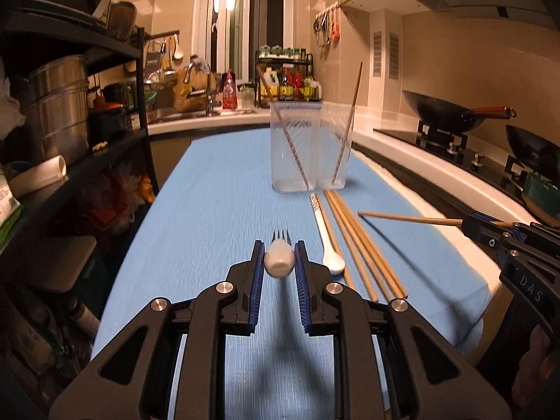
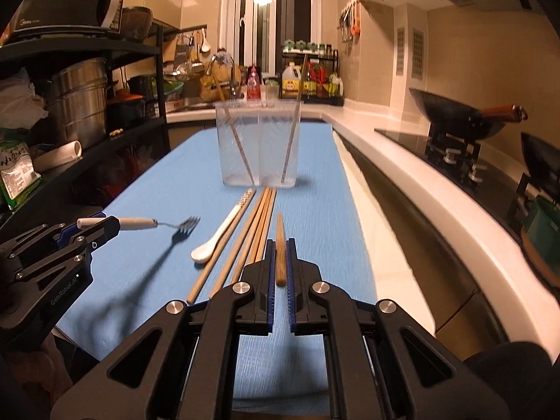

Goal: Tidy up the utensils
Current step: 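Lift the fork and chopstick up over the clear container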

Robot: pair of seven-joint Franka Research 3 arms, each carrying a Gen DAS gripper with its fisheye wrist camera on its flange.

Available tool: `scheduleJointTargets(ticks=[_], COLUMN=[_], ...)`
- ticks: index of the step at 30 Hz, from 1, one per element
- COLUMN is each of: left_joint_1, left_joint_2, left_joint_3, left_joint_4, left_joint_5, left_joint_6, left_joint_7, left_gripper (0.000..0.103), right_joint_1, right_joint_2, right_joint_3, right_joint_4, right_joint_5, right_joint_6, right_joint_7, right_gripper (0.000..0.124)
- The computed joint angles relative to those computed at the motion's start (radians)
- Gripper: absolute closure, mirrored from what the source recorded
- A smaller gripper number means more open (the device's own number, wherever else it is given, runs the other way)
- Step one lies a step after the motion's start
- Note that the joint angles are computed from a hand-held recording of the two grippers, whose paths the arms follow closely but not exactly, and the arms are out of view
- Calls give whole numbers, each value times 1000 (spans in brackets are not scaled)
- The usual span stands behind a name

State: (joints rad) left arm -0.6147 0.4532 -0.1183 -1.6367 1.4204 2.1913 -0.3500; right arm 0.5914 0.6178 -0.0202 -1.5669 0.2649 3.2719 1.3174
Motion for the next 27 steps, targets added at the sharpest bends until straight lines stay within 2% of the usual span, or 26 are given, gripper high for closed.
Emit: scheduleJointTargets(ticks=[6, 10, 12, 21, 27], left_joint_1=[-7, 24, 44, 85, 96], left_joint_2=[-43, -71, -74, -65, -30], left_joint_3=[4, -7, -12, -3, 21], left_joint_4=[-6, -6, 3, 68, 154], left_joint_5=[75, 84, 68, -6, -45], left_joint_6=[-26, 9, 37, 104, 137], left_joint_7=[-19, -34, -23, 56, 144], left_gripper=[85, 86, 86, 86, 86], right_joint_1=[-91, -159, -186, -172, -120], right_joint_2=[-20, -18, -8, 86, 201], right_joint_3=[101, 187, 223, 222, 147], right_joint_4=[25, 71, 112, 366, 609], right_joint_5=[-16, -37, -47, -13, -30], right_joint_6=[24, 5, -31, -213, -338], right_joint_7=[-42, -83, -107, -153, -109], right_gripper=[118, 118, 118, 118, 118])
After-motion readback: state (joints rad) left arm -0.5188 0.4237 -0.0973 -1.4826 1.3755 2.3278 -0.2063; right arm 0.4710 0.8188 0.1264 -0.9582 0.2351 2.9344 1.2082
